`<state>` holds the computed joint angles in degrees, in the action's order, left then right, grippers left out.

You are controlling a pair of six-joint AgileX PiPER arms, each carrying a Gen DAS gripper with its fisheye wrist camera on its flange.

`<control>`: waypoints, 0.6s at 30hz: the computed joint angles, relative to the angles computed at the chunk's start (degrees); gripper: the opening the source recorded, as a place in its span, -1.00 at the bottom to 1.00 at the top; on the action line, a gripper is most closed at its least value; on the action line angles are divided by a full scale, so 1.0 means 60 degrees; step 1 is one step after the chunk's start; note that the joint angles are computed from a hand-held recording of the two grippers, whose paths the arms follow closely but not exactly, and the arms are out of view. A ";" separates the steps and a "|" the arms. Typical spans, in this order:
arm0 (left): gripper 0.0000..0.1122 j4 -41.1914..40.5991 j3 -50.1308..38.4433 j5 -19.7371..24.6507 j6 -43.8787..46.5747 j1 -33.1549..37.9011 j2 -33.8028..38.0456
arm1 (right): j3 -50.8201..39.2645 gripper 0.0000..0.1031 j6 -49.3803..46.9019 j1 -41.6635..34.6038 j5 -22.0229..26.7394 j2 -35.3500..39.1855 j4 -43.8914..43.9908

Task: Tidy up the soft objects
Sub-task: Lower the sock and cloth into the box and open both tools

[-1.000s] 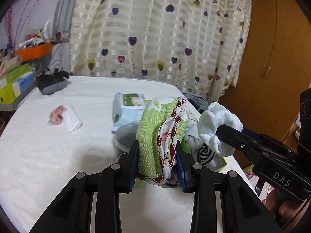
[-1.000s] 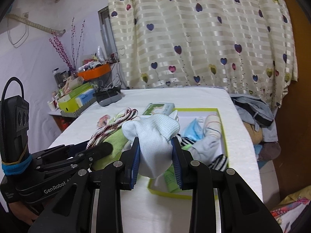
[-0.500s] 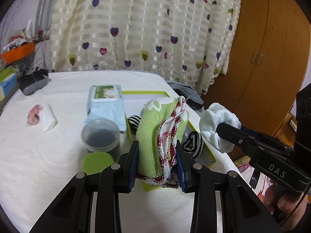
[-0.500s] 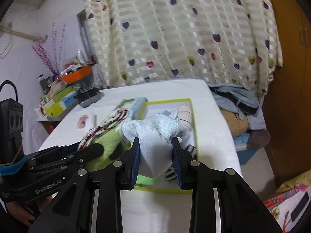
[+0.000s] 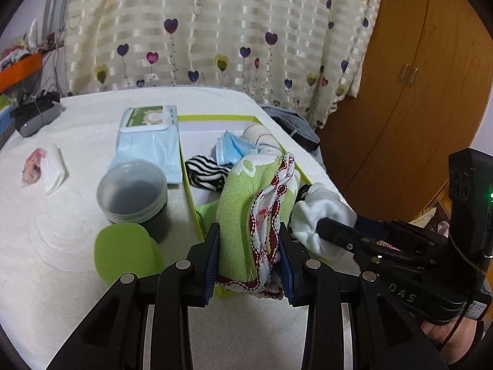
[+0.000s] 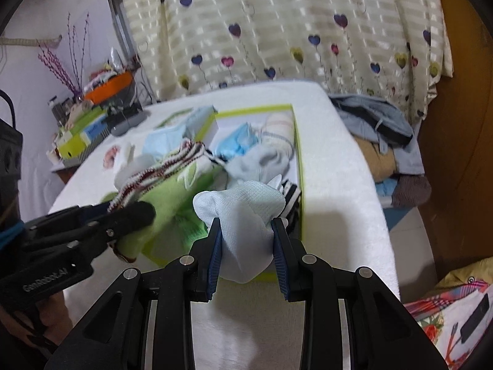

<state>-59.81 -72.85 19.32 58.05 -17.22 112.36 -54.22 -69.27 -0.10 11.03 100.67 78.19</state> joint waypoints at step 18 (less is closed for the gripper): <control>-0.42 0.1939 -0.1352 0.0185 -0.2186 -0.0206 0.1044 | -0.1436 -0.38 0.0813 -0.0020 0.0025 0.1326 -0.1001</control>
<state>-48.17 -80.96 20.43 44.93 -18.46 118.62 -62.84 -64.39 -0.22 11.18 108.63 72.18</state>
